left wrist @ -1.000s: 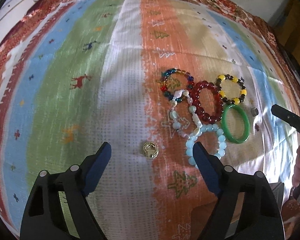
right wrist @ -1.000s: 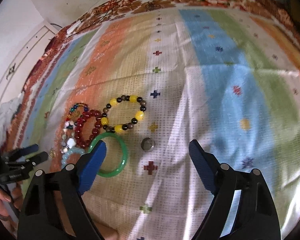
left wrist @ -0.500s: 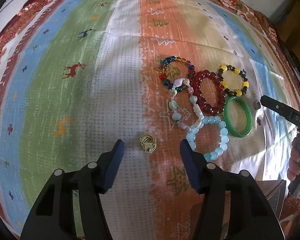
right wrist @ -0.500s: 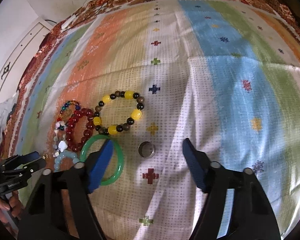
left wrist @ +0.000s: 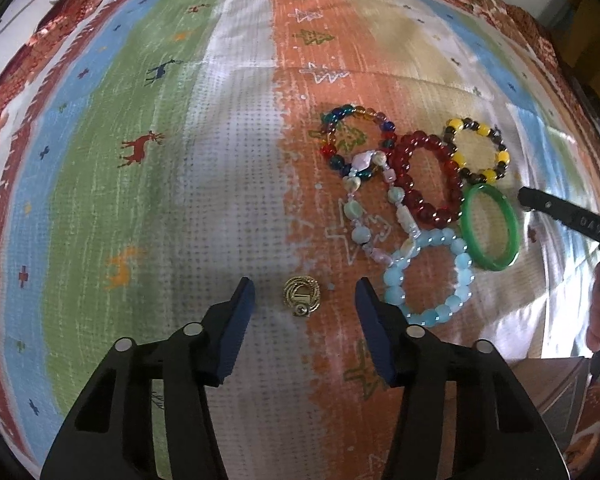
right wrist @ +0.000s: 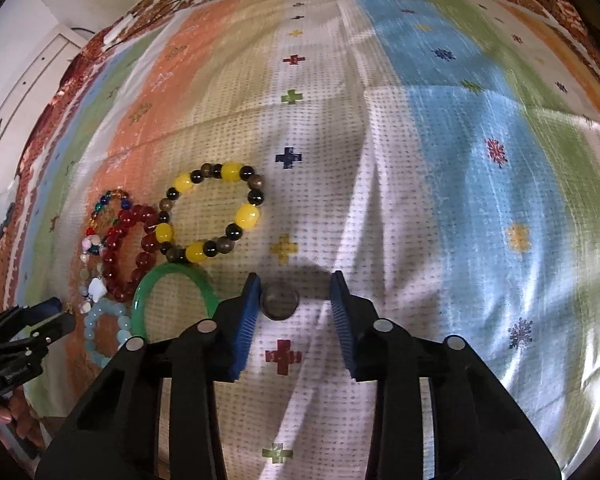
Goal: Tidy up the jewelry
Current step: 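Close the left tool on the gold ring while the right tool grasps the silver ring, then lift and carry both held rings over the open silver tin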
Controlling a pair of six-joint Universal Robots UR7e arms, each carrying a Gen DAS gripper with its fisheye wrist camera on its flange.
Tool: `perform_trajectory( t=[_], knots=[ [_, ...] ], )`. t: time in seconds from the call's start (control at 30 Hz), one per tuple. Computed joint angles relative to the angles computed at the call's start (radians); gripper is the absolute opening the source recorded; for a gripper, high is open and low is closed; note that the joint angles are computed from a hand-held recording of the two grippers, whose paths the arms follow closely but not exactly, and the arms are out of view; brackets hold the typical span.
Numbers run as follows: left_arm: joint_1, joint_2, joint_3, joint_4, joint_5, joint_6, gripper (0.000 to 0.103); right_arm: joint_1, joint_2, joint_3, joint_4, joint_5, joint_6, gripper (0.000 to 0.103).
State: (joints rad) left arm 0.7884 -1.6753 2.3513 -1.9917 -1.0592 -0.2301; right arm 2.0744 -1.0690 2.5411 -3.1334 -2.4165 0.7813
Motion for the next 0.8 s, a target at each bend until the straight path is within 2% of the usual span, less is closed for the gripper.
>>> perform_trajectory(
  t=[0.13, 0.17, 0.23, 0.3, 0.47, 0.8],
  knots=[
    [-0.010, 0.013, 0.007, -0.001, 0.030, -0.001, 0.043, -0.005, -0.011, 0.002, 0.021, 0.002, 0.008, 0.028],
    [-0.016, 0.018, 0.011, -0.003, 0.043, -0.003, 0.036, -0.006, -0.014, 0.004, 0.022, 0.004, 0.009, 0.025],
    [-0.021, 0.028, 0.013, -0.010, 0.057, -0.003, 0.032, -0.010, -0.021, 0.011, 0.017, 0.011, 0.009, 0.022],
    [-0.022, 0.027, 0.013, -0.007, 0.051, -0.001, 0.022, -0.012, -0.024, 0.015, 0.010, 0.016, 0.009, 0.020],
    [-0.015, 0.031, 0.008, -0.004, 0.042, -0.005, 0.017, -0.007, -0.031, 0.013, 0.031, 0.014, 0.016, 0.020],
    [0.001, 0.031, -0.004, -0.004, 0.013, -0.002, 0.016, 0.000, -0.044, 0.018, 0.041, 0.025, 0.026, 0.019]
  ],
)
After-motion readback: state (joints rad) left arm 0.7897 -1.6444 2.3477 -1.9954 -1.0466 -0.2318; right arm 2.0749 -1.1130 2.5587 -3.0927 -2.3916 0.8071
